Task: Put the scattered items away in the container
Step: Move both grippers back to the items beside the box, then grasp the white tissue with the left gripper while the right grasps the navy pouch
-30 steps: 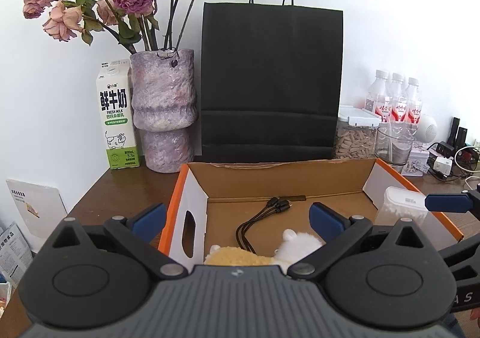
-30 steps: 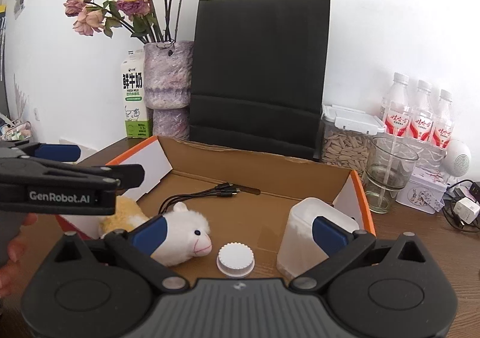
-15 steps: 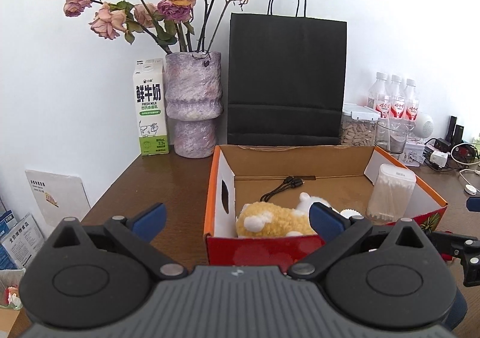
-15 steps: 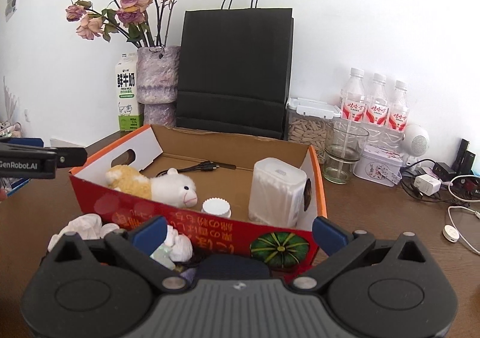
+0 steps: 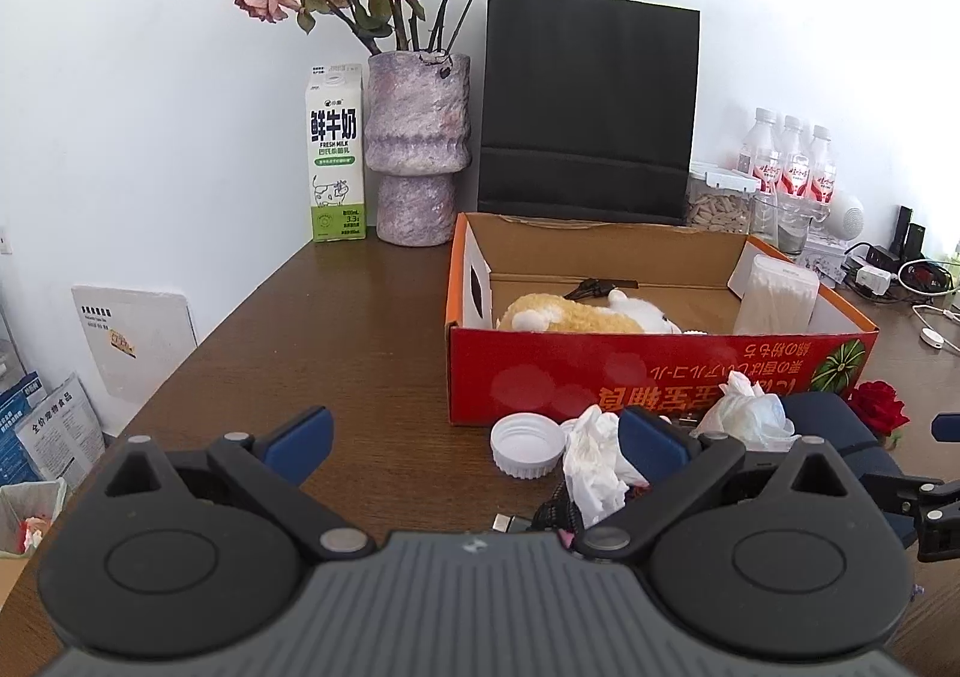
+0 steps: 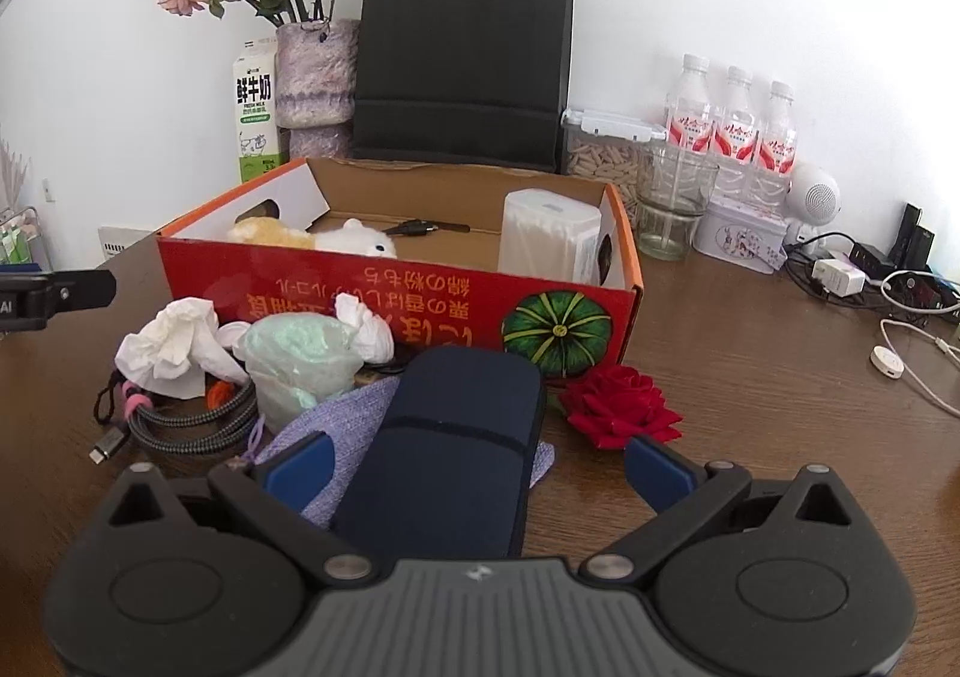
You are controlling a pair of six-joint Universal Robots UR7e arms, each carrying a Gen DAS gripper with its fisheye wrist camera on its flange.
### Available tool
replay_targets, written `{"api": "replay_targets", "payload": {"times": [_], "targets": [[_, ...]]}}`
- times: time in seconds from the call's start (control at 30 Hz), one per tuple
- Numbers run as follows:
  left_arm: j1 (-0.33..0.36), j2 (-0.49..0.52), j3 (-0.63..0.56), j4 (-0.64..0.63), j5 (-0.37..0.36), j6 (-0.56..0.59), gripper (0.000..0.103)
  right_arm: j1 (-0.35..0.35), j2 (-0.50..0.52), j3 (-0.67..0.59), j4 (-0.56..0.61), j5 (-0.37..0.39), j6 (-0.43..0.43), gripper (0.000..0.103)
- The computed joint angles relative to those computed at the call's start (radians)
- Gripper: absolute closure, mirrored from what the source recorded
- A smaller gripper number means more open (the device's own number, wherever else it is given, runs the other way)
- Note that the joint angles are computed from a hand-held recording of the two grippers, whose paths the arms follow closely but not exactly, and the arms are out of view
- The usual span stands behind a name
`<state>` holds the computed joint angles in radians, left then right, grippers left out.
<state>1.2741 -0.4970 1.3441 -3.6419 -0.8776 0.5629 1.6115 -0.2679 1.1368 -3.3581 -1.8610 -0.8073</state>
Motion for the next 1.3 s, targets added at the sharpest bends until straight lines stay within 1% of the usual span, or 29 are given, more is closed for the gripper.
{"api": "replay_targets", "payload": {"times": [0.07, 0.13, 0.23, 0.33, 0.4, 0.43, 0.47, 0.57, 0.67, 0.77, 0.9, 1.07, 1.1, 1.2, 1.27, 1.3], "targets": [[0.004, -0.001, 0.003, 0.011, 0.001, -0.021, 0.0, 0.005, 0.02, -0.035, 0.021, -0.015, 0.009, 0.002], [0.009, -0.008, 0.009, 0.03, -0.013, -0.043, 0.0, 0.011, 0.045, -0.077, 0.039, -0.036, 0.009, 0.003], [0.015, -0.007, 0.005, 0.043, -0.016, -0.054, 0.0, 0.02, 0.085, -0.147, 0.067, -0.079, 0.012, 0.01], [0.02, -0.003, 0.0, 0.048, -0.017, -0.058, 0.0, 0.024, 0.118, -0.211, 0.113, -0.108, 0.02, 0.013], [0.023, 0.002, -0.005, 0.051, -0.015, -0.056, 0.0, 0.025, 0.137, -0.248, 0.144, -0.122, 0.026, 0.019], [0.025, 0.003, -0.007, 0.056, -0.015, -0.058, 0.0, 0.023, 0.138, -0.253, 0.158, -0.118, 0.036, 0.025], [0.027, 0.004, -0.009, 0.062, -0.014, -0.061, 0.0, 0.019, 0.135, -0.249, 0.168, -0.107, 0.049, 0.029], [0.029, 0.01, -0.014, 0.06, -0.01, -0.057, 0.0, 0.017, 0.132, -0.231, 0.135, -0.094, 0.032, 0.033], [0.029, 0.016, -0.02, 0.059, -0.004, -0.045, 0.0, 0.01, 0.118, -0.205, 0.122, -0.064, 0.032, 0.036], [0.029, 0.016, -0.021, 0.075, -0.007, -0.041, 0.0, 0.005, 0.106, -0.187, 0.115, -0.043, 0.038, 0.038], [0.023, 0.02, -0.025, 0.107, -0.015, -0.028, 0.0, 0.005, 0.103, -0.172, 0.097, -0.033, 0.014, 0.039], [0.008, 0.06, -0.083, 0.103, -0.003, 0.043, 0.001, -0.001, 0.083, -0.143, 0.08, -0.003, 0.031, 0.04], [0.006, 0.069, -0.102, 0.118, 0.001, 0.05, 0.002, -0.002, 0.079, -0.137, 0.072, 0.002, 0.031, 0.04], [0.001, 0.092, -0.149, 0.175, 0.015, 0.043, 0.013, -0.007, 0.064, -0.113, 0.052, 0.024, 0.035, 0.04], [0.003, 0.1, -0.17, 0.229, 0.019, 0.01, 0.033, -0.01, 0.055, -0.099, 0.035, 0.037, 0.034, 0.04], [0.003, 0.099, -0.171, 0.248, 0.016, -0.004, 0.038, -0.011, 0.051, -0.093, 0.031, 0.042, 0.03, 0.04]]}}
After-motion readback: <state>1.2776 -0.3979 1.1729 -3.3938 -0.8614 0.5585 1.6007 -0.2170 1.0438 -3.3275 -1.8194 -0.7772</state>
